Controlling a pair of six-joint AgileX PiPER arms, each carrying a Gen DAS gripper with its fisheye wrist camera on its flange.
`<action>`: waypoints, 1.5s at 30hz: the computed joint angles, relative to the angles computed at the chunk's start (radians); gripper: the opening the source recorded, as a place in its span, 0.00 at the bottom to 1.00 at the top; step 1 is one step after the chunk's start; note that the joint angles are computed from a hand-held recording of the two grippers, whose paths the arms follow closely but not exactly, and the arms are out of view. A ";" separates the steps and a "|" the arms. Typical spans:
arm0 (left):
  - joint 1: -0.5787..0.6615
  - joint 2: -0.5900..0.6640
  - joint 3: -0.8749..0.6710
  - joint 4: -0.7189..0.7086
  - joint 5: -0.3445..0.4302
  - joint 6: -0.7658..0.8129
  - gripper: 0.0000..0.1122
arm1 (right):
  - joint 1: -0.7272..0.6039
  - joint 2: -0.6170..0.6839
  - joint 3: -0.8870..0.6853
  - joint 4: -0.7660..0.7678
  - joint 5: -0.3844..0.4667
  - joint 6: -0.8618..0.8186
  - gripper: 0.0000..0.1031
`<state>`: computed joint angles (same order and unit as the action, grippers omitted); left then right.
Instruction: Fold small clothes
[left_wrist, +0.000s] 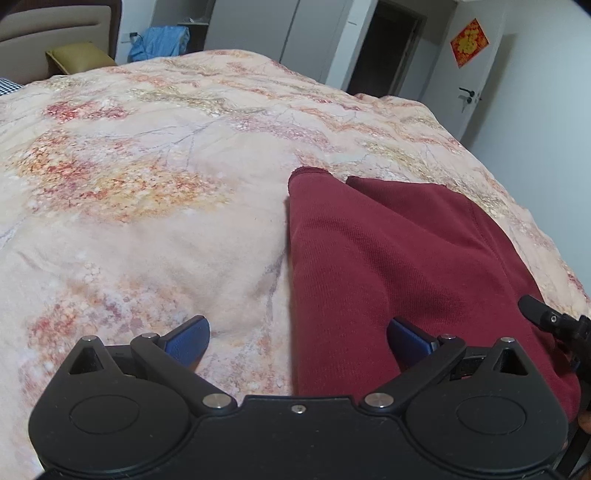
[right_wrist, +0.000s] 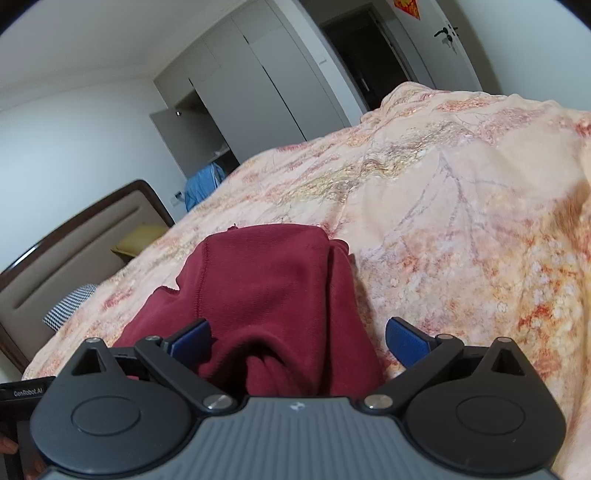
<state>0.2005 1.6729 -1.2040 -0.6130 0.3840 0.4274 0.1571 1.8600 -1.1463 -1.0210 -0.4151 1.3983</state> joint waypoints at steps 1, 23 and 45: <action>-0.012 -0.004 0.009 0.027 -0.020 -0.032 0.91 | 0.005 0.003 0.010 0.056 -0.005 -0.060 0.99; -0.027 0.028 -0.090 0.216 0.078 -0.198 0.91 | 0.008 -0.003 0.043 0.165 -0.035 -0.167 0.99; 0.084 0.148 -0.326 -0.071 0.435 0.075 0.52 | 0.084 -0.090 0.021 0.100 0.125 -0.196 0.43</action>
